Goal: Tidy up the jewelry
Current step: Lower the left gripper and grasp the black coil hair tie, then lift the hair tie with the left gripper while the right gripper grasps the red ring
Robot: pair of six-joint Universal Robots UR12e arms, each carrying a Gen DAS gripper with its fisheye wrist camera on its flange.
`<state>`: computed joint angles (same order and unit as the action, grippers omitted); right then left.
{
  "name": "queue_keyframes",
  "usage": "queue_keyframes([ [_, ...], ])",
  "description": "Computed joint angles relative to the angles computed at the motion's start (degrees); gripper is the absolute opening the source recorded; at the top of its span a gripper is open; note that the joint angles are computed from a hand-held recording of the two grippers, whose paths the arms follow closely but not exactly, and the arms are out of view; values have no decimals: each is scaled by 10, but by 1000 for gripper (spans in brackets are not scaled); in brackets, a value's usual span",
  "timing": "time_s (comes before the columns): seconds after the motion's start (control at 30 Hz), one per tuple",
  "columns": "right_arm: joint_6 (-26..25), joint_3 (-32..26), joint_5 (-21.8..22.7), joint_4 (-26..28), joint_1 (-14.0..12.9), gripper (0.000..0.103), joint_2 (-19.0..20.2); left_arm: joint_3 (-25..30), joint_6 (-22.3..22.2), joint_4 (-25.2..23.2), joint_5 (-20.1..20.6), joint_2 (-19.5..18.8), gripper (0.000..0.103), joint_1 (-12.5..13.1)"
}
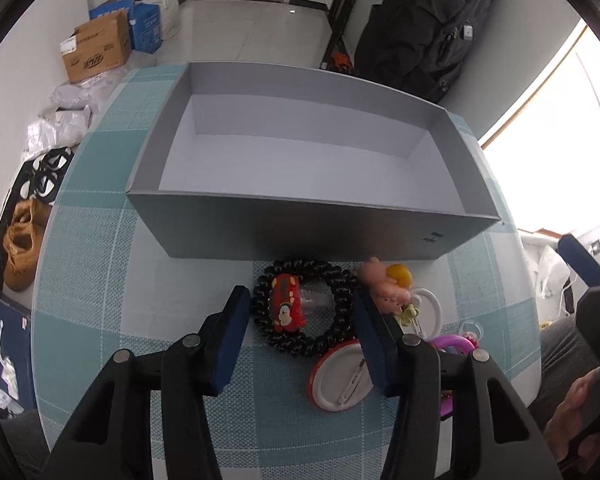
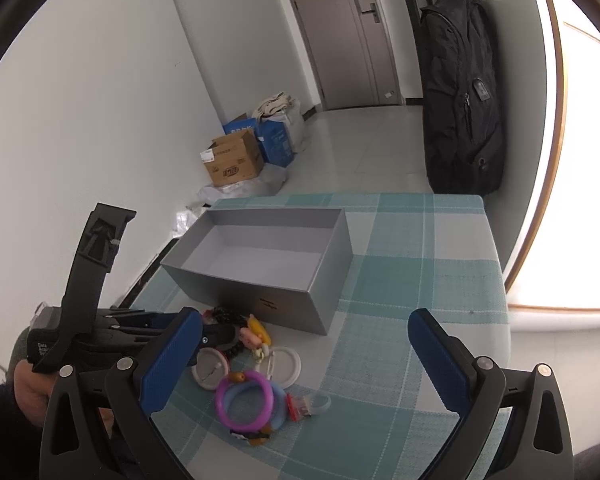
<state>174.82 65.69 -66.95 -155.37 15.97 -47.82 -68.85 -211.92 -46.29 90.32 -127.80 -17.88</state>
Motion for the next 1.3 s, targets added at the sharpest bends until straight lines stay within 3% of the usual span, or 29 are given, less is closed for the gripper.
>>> queue_keyframes([
  [0.13,3,3,-3,-2,0,103,-1,-25,-26,35,-28,13,41,8],
  [0.33,2,6,-10,-3,2,103,-3,-28,-50,67,-28,12,40,10],
  [0.57,-29,10,-8,-2,7,103,-5,-59,-64,138,-30,33,40,10],
  [0.73,-44,0,40,48,7,103,-4,-71,-95,183,-18,39,40,11],
  [0.93,-67,-9,51,84,15,100,-3,-100,-134,221,-7,54,40,18],
  [1.07,-94,-29,60,115,26,92,5,-107,-148,228,-11,57,40,22],
  [1.3,-131,-78,28,181,51,80,33,-121,-153,263,-19,64,40,26],
])
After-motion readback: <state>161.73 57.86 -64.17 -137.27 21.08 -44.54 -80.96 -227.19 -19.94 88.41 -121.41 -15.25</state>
